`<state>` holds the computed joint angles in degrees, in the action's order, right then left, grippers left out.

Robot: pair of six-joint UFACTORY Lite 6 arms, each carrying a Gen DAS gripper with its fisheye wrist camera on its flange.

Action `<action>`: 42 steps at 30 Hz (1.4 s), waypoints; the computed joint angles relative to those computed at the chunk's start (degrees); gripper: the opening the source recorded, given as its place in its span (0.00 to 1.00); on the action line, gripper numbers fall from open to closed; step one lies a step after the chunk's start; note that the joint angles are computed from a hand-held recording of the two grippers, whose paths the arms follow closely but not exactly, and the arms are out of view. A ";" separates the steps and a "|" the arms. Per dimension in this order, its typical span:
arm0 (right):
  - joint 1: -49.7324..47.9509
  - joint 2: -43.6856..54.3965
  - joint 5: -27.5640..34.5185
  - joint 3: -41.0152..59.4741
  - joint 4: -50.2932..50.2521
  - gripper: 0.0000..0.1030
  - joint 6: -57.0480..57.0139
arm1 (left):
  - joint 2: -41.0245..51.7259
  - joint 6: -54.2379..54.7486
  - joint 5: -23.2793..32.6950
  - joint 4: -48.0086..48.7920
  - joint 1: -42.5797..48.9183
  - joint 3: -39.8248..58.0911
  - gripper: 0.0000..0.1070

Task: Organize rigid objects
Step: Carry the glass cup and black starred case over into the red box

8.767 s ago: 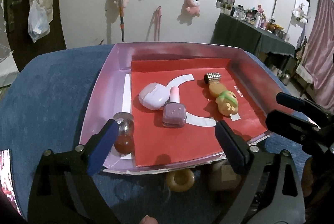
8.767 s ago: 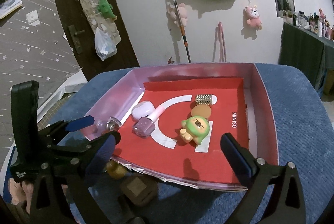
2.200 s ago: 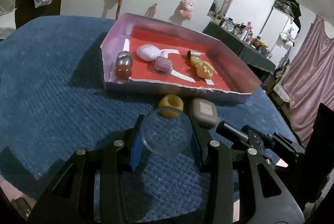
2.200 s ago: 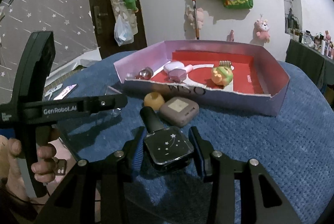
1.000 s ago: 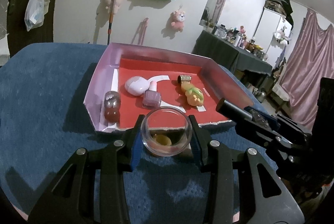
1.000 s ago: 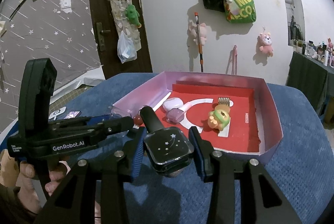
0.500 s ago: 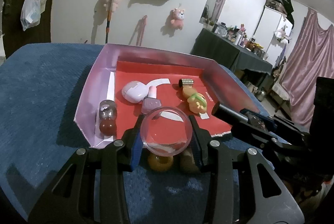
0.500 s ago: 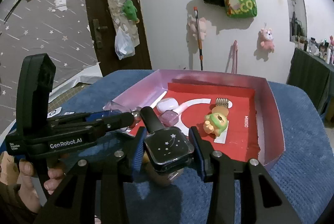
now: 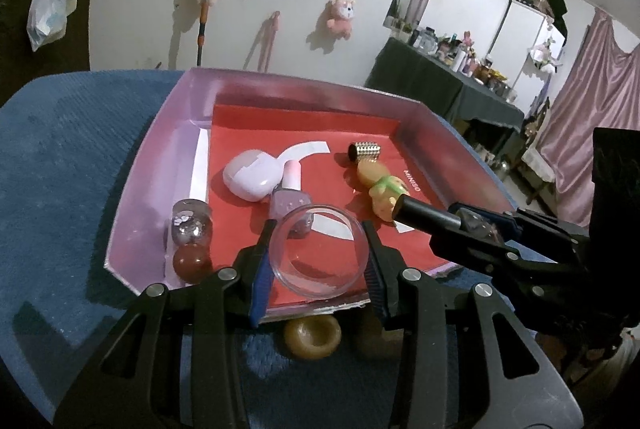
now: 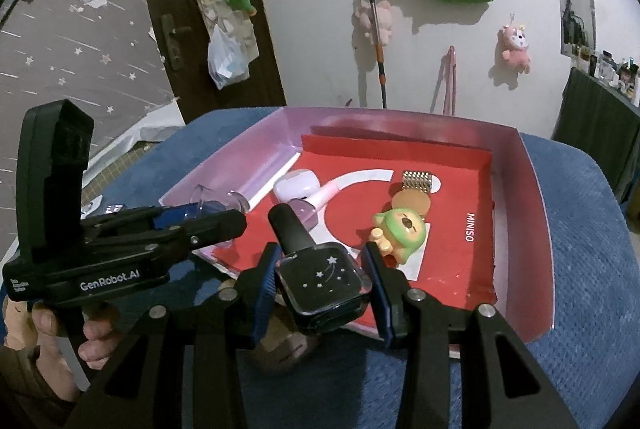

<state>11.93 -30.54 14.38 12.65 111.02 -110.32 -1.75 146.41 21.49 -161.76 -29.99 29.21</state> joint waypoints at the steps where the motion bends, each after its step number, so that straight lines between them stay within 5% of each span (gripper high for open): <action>1: -0.46 1.39 0.53 0.52 0.89 0.43 -1.23 | 0.93 -0.51 -0.17 0.61 0.10 0.71 0.35; 7: -3.47 10.32 3.80 3.91 2.50 0.43 -4.23 | 6.35 -9.31 0.26 10.48 1.64 4.53 0.35; 31: -8.16 29.20 7.13 12.94 6.27 0.43 -8.98 | 19.30 -9.92 -5.21 10.84 1.75 16.07 0.35; 42: -6.40 32.04 5.19 14.31 24.91 0.43 -25.04 | 22.02 -3.74 -7.46 4.70 1.00 19.68 0.34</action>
